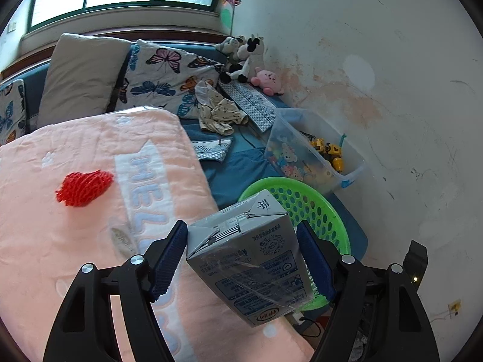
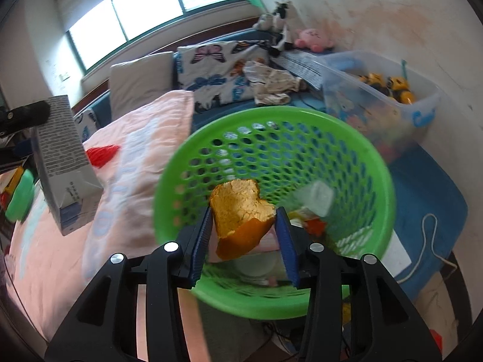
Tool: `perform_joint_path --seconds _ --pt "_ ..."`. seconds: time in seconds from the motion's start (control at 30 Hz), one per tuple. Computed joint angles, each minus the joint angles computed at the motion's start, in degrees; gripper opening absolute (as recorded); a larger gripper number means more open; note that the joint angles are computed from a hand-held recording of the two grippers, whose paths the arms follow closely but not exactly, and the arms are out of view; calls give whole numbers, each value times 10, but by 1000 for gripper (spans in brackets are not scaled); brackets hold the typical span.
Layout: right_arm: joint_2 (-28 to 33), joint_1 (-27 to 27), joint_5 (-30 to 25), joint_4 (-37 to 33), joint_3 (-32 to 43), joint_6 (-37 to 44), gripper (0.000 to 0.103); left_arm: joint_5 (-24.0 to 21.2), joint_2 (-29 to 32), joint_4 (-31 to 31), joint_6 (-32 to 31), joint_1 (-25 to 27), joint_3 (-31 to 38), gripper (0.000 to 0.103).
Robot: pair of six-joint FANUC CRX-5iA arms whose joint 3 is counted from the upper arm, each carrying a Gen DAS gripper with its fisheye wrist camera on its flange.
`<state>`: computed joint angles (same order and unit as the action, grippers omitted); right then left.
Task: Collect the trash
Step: 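Carry bread and milk carton over the green basket and open both tools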
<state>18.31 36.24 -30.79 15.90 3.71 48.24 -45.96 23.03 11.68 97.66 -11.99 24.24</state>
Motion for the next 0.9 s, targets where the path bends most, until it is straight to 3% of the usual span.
perform_joint_path --seconds 0.13,0.77,0.9 --pt "-4 -8 8 3 -13 -19 56 -7 29 -7 -8 -11 35 72" --pt "-51 -2 43 45 -85 -68 66 -31 132 2 -16 -39 129 72" --pt "-53 0 40 42 -87 -65 67 -31 133 17 -25 -37 119 80"
